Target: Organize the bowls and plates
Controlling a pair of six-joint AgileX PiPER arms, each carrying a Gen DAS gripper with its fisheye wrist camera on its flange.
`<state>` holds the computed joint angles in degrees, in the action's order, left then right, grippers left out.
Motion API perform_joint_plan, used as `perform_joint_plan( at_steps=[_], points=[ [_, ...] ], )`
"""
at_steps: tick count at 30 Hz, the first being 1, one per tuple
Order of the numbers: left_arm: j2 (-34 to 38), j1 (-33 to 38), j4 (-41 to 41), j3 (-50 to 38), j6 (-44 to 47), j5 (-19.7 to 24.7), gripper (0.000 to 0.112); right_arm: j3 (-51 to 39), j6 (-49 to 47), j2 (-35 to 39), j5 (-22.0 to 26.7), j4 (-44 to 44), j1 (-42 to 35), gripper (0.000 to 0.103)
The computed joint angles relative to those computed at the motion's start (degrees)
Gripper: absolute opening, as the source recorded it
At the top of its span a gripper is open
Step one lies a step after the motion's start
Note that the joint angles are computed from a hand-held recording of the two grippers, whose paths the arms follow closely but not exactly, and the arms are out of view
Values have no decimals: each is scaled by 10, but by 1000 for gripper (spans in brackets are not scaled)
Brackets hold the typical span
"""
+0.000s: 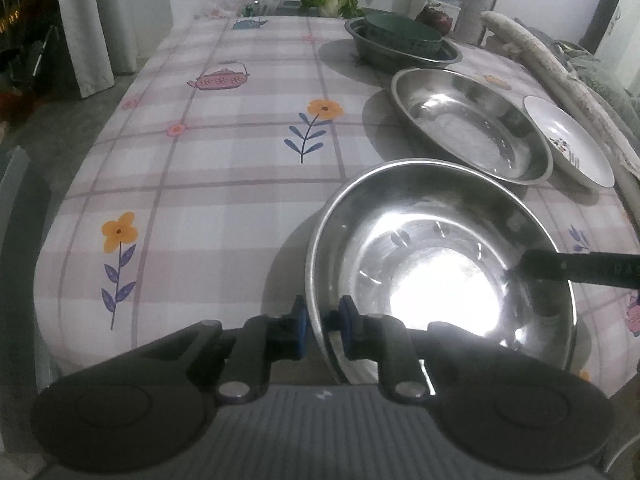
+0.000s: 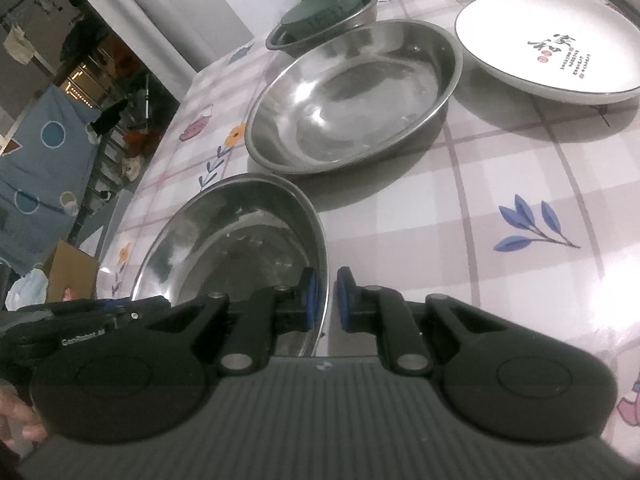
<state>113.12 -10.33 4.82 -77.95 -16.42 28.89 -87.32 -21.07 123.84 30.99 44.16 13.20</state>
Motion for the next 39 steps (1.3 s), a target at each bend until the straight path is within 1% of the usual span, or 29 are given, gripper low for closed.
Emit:
perform_joint_plan(
  at_steps=[1,4,10,16,24,33,39],
  points=[
    [-1,-3,7,-1,-5,3,17,0,-5,0,2,9,-1,10],
    [-3,-2,-13,-3,13,11,17,7,14,-9,-15,-17,7,10],
    [-10,-11,-3,-1,2,10,17,21,3,-23,-24,-11,3,10],
    [2,-18,-4,-11,5,17,16,28,13,-27,-42,-34,4,10],
    [7,-22,10,-17,-6,23,17,42,-18,-25,-51,5,-1,10],
    [18,-28,27,-33,-20,35,21,42,-29,-23,-53,18,-1,10],
    [28,-37,55,-43,-45,37,24,39,-36,-17,-51,27,-1,10]
  ],
)
